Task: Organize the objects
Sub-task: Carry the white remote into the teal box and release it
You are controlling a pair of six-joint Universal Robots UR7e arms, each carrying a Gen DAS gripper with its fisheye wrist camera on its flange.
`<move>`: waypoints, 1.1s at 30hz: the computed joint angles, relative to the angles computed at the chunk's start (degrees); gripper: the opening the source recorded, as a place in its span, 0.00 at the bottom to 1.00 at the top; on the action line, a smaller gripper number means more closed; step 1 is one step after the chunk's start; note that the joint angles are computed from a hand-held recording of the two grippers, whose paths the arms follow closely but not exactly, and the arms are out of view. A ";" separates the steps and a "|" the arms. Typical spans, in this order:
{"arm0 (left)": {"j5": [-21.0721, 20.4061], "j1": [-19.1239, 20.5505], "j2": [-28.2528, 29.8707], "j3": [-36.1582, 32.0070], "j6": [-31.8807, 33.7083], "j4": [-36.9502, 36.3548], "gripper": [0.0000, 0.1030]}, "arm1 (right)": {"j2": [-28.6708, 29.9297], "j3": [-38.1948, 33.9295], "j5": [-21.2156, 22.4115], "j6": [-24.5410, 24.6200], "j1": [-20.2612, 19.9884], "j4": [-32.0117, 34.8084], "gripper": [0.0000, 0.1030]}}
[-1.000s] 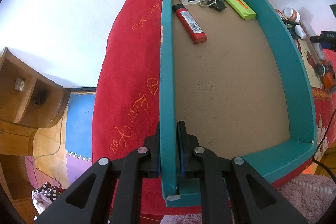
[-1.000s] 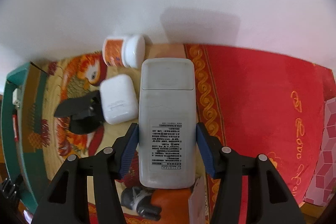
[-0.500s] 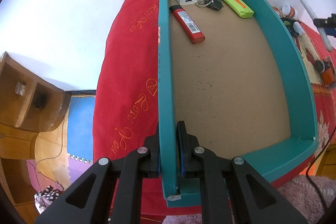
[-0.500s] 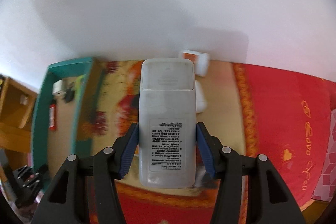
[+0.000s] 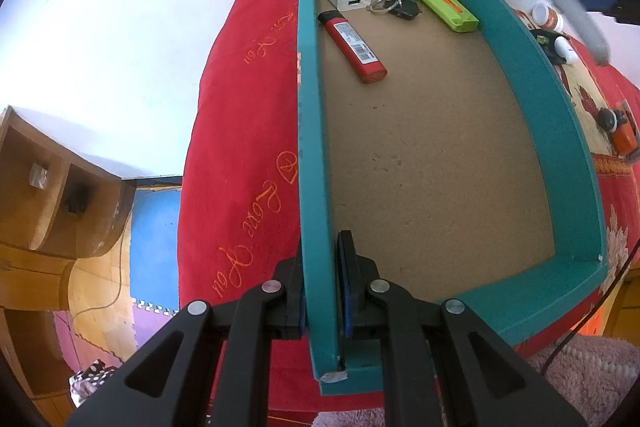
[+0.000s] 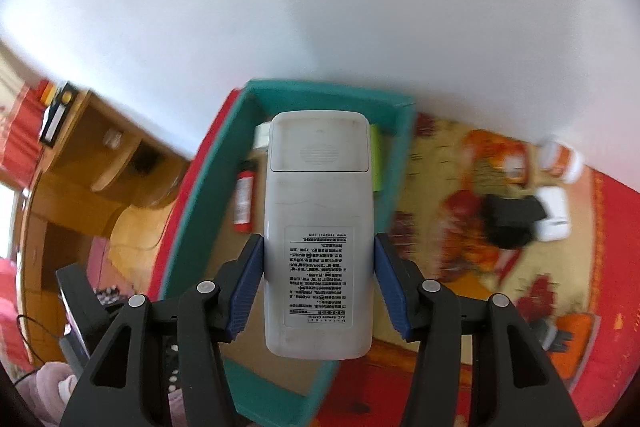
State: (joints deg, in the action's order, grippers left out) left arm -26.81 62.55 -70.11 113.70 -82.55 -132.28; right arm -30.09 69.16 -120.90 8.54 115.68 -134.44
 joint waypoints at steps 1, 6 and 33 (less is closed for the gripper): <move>0.05 -0.12 0.05 -0.01 -0.28 0.16 0.09 | 1.01 -1.17 0.19 0.19 0.19 1.31 0.54; 0.23 -0.20 0.12 0.11 -0.46 0.19 0.09 | 6.62 -7.03 0.36 2.59 0.32 7.17 0.54; 0.90 -0.01 0.39 -0.06 0.14 -0.66 0.09 | 14.88 -16.32 -4.28 9.82 -1.33 15.30 0.55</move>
